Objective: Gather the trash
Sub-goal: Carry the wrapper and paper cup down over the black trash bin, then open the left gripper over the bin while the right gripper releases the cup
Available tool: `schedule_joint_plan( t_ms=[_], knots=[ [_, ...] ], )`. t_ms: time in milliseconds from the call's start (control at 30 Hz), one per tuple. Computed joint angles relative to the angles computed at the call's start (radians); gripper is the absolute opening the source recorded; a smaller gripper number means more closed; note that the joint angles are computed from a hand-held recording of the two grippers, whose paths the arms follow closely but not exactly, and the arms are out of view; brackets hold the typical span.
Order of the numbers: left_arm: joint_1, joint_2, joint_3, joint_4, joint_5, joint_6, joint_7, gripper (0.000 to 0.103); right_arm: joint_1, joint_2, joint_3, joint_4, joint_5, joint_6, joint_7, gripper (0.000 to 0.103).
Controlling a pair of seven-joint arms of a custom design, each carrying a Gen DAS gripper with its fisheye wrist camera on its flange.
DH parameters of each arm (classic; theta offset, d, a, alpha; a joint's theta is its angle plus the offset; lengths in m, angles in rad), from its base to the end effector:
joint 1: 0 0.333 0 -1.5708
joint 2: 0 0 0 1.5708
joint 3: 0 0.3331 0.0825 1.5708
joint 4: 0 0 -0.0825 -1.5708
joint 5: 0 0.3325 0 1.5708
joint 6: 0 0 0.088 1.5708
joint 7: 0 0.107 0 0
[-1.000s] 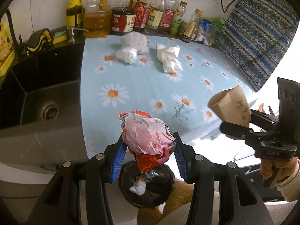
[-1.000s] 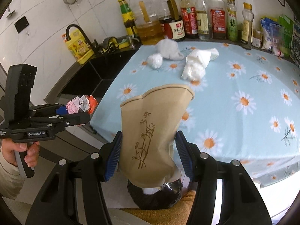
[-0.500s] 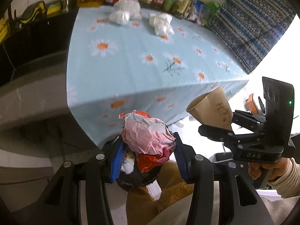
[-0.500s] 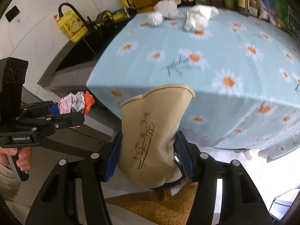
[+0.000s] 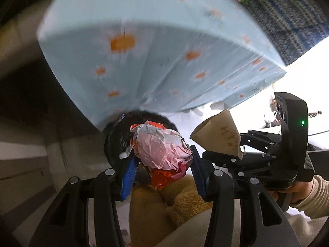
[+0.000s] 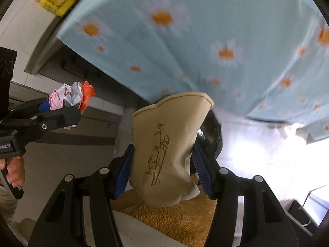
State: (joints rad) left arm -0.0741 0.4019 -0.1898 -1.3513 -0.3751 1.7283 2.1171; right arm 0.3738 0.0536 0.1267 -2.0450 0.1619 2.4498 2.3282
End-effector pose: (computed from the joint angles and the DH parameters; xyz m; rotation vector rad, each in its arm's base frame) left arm 0.6091 -0.1746 0.5313 1.1474 -2.5758 0.4938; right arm 0.4817 0.2622 0.4951 -1.5728 2.2841 0.1046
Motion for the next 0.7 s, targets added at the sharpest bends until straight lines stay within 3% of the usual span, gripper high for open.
schedule_joint_plan(
  t_ms=[333, 533, 567, 600, 633, 700],
  knots=[
    [-0.041, 0.096, 0.016, -0.031, 0.086, 0.026, -0.105, 0.048, -0.022, 0.116, 0.044, -0.099, 0.308, 0.123, -0.154, 0.058],
    [-0.045, 0.187, 0.015, 0.039, 0.088, 0.006, -0.182, 0.049, -0.047, 0.192, 0.079, -0.099, 0.425, 0.196, -0.213, 0.059],
    [-0.050, 0.212, 0.015, 0.071, 0.090, -0.018, -0.210, 0.060, -0.052, 0.199, 0.083, -0.101, 0.437, 0.209, -0.223, 0.064],
    [-0.053, 0.221, 0.014, 0.080, 0.093, -0.025, -0.224, 0.069, -0.060, 0.208, 0.090, -0.106, 0.456, 0.220, -0.237, 0.079],
    [-0.055, 0.228, 0.015, 0.082, 0.097, -0.020, -0.236, 0.070, -0.060, 0.222, 0.087, -0.091, 0.448, 0.214, -0.221, 0.084],
    [-0.055, 0.235, 0.013, 0.082, 0.100, -0.017, -0.248, 0.070, -0.075, 0.230, 0.091, -0.098, 0.462, 0.202, -0.218, 0.084]
  ],
)
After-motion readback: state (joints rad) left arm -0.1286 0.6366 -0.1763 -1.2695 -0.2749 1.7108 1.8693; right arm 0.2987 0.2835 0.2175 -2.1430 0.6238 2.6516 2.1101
